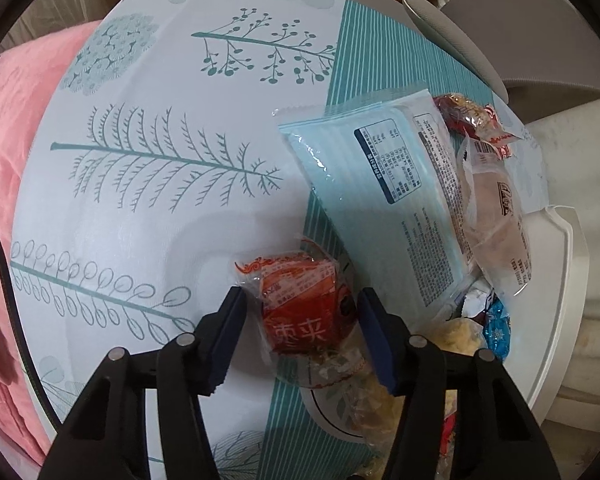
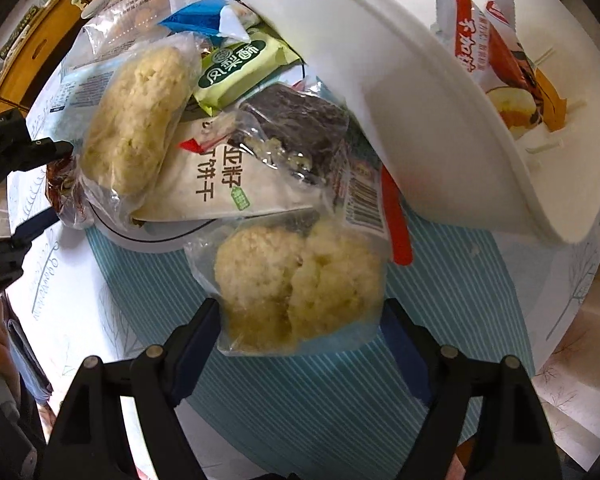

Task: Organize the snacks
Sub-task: 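Grasp the bagged rice crackers with the right tool while the left tool grasps the red pastry, then carry both snacks over the white tray and open both tools to release them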

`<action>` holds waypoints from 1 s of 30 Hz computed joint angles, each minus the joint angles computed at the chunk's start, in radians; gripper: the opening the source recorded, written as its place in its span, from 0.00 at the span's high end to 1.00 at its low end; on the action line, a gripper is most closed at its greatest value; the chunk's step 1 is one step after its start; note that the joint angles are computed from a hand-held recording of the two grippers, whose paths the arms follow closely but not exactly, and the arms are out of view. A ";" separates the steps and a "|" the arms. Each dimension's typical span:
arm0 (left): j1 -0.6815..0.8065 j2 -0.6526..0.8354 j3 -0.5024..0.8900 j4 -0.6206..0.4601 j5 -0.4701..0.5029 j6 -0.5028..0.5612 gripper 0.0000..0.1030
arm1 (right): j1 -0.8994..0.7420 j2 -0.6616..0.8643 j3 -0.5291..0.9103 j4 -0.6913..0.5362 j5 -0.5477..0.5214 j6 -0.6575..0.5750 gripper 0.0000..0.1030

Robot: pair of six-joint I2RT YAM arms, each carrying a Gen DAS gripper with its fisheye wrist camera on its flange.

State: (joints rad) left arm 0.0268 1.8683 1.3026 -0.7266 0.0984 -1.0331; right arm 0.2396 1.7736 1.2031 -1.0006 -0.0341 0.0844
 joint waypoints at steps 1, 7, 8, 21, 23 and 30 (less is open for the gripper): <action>0.001 0.016 0.014 0.010 0.007 -0.003 0.51 | 0.015 0.002 -0.009 0.013 -0.001 0.015 0.27; 0.004 0.000 -0.016 0.040 0.029 -0.023 0.52 | -0.033 -0.011 -0.004 -0.010 -0.038 -0.033 0.36; 0.003 -0.007 -0.026 0.042 0.030 -0.026 0.52 | -0.045 -0.007 0.008 -0.027 -0.044 -0.044 0.37; -0.021 -0.218 -0.225 -0.033 0.005 -0.102 0.52 | -0.113 -0.038 0.007 -0.186 -0.156 -0.153 0.38; -0.037 -0.273 -0.259 -0.053 0.002 -0.117 0.52 | -0.122 -0.065 0.002 -0.208 -0.187 -0.189 0.38; -0.129 -0.434 -0.297 -0.143 -0.031 -0.139 0.52 | -0.148 -0.199 0.006 -0.287 -0.296 -0.317 0.38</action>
State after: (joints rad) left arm -0.1024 1.4343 1.0057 -0.8699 0.0670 -1.1725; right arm 0.0915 1.5748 1.2086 -1.2874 -0.3297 -0.2322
